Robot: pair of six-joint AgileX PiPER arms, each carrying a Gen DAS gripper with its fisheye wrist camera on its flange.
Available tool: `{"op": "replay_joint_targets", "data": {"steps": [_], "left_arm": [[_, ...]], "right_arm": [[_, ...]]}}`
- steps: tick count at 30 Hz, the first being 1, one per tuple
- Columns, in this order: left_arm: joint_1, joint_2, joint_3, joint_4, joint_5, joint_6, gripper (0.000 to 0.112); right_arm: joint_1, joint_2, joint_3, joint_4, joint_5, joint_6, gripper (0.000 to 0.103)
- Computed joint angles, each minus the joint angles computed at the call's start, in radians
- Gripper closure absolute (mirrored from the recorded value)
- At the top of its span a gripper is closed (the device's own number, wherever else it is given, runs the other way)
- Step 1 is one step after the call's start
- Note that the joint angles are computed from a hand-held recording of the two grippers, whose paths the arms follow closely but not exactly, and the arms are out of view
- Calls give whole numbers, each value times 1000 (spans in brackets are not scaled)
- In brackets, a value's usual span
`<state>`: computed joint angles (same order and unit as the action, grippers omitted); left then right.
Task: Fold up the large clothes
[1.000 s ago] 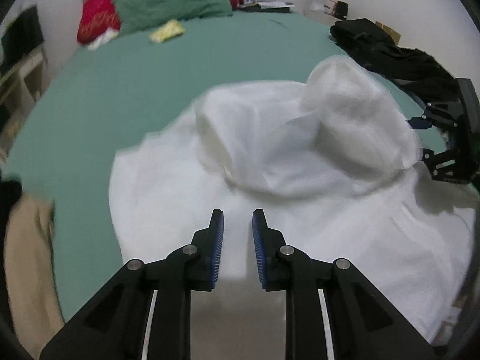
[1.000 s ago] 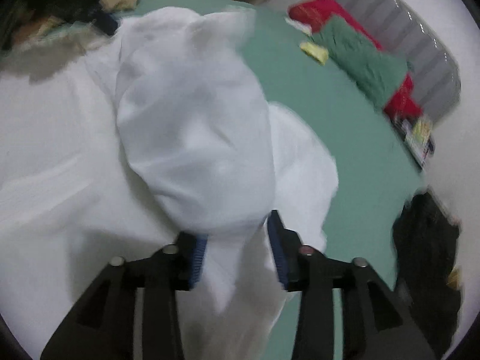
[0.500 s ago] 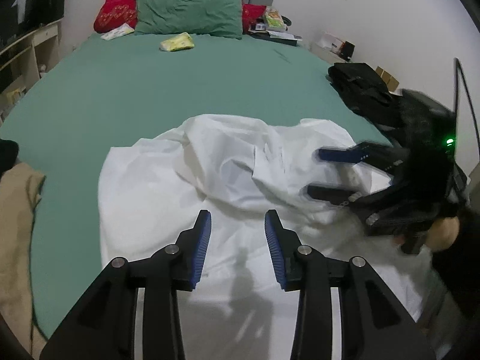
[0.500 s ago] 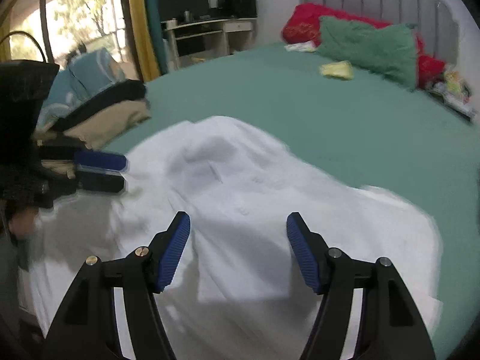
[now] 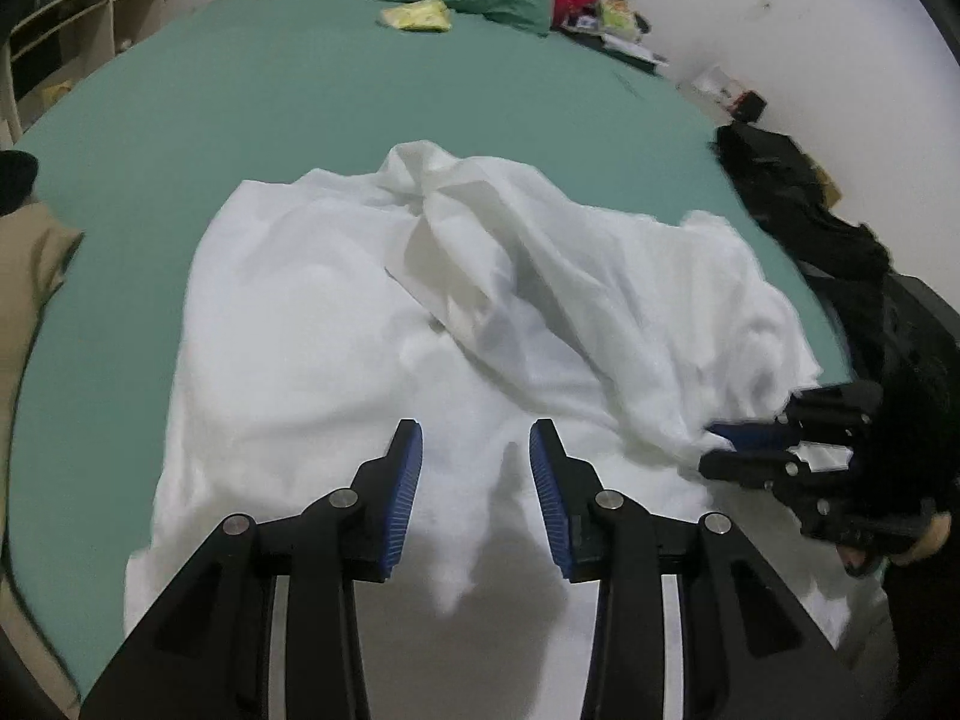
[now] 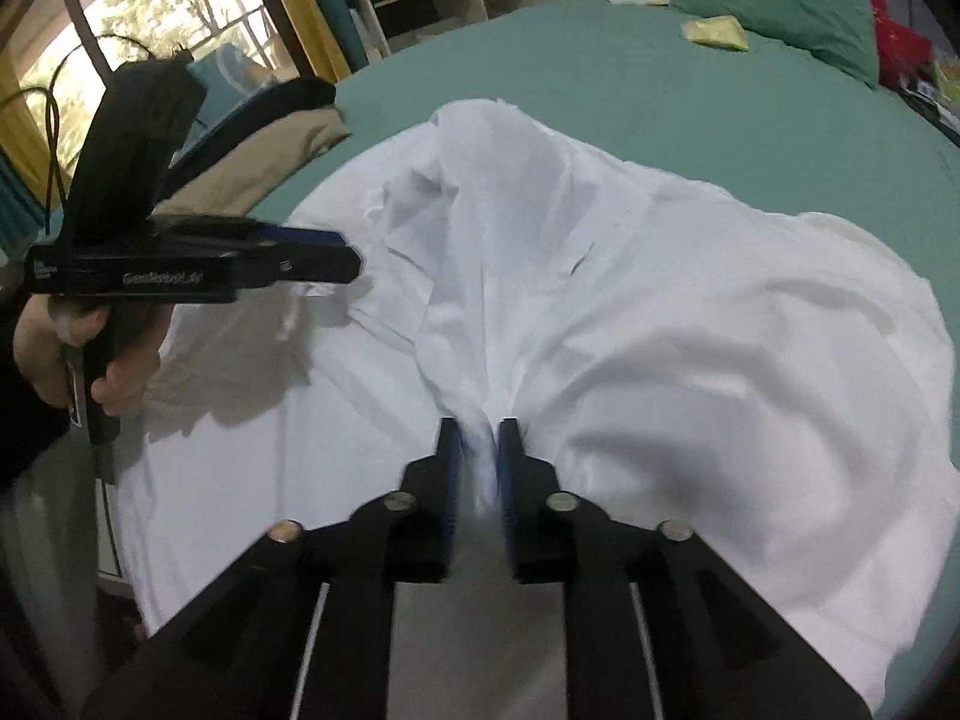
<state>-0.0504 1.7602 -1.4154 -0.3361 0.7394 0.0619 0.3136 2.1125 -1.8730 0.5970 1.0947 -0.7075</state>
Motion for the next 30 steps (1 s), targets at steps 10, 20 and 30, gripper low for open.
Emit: {"op": "replay_joint_targets", "data": {"steps": [10, 20, 30], "left_arm": [[113, -491, 401, 90, -48, -75, 66], [297, -726, 617, 105, 7, -58, 54], [285, -617, 674, 132, 55, -55, 47]], "right_arm": [[-57, -356, 402, -91, -157, 71, 31], [-278, -578, 636, -198, -192, 151, 31], [-481, -530, 662, -287, -158, 285, 31]]}}
